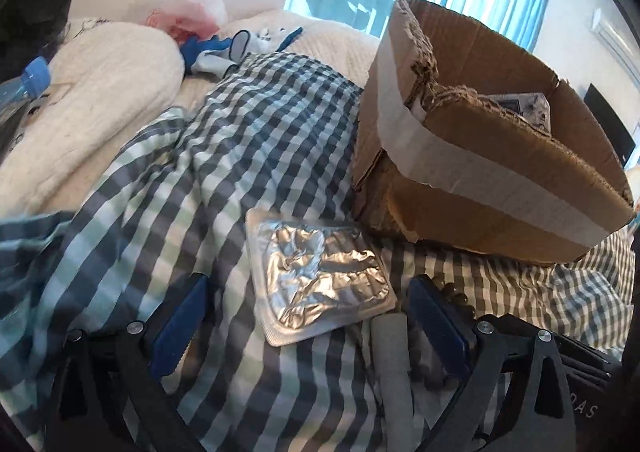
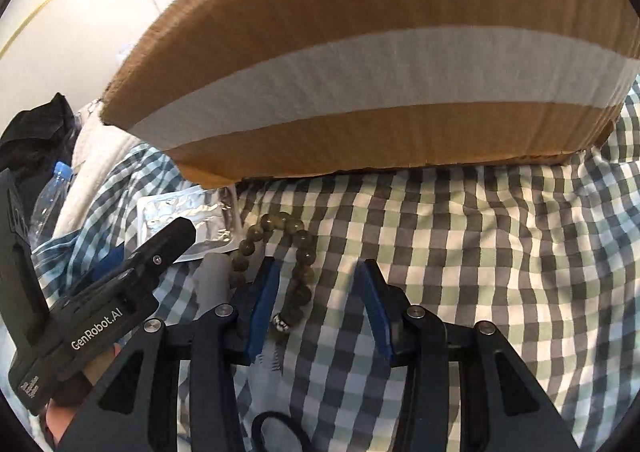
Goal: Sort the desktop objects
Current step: 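Grasp the foil blister pack with the left gripper while the right grasps the bead bracelet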
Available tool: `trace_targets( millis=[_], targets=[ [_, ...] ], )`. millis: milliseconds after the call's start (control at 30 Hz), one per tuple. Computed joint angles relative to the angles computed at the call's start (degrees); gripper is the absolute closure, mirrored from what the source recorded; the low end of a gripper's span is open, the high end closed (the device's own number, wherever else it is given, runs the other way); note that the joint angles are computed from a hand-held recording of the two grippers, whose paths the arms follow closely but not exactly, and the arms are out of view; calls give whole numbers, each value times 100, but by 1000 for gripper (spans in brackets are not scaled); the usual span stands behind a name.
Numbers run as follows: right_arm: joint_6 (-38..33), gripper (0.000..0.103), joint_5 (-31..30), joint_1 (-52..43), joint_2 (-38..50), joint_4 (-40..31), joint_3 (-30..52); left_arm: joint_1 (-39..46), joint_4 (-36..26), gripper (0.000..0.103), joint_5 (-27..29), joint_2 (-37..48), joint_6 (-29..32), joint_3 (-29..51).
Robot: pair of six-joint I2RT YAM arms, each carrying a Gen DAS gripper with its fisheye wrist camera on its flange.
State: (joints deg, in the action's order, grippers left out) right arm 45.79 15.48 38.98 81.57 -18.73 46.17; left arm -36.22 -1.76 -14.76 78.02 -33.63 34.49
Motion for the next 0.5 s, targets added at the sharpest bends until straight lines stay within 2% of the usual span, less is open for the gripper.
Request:
trace_targets(
  millis=[133, 167, 200, 233, 267, 300, 367, 400, 500],
  targets=[
    [-30, 60, -82, -70, 26, 148, -97, 38, 42, 3, 120, 221, 60, 90],
    [-27, 60, -79, -81, 18, 178, -119, 56, 127, 9, 194, 233, 84, 62],
    [-31, 61, -81, -95, -12, 199, -151, 72, 153, 24, 242, 256, 89, 66],
    [-47, 61, -68, -97, -25, 201, -165, 108, 147, 36, 319, 282, 80, 73],
    [-78, 66, -29, -84, -8, 194, -158, 167, 119, 53, 431, 320, 53, 87],
    [-122, 77, 47, -54, 28, 136, -128, 244, 142, 54, 575, 316, 32, 62],
    [-174, 90, 165, -6, 44, 69, -111, 368, 305, 61, 793, 161, -68, -95],
    [-146, 92, 217, 23, 30, 39, -112, 382, 345, 69, 828, 127, -93, -115],
    [-31, 92, 563, 140, -188, -275, -148, 386, 312, 75, 905, -55, -107, -155]
  ],
)
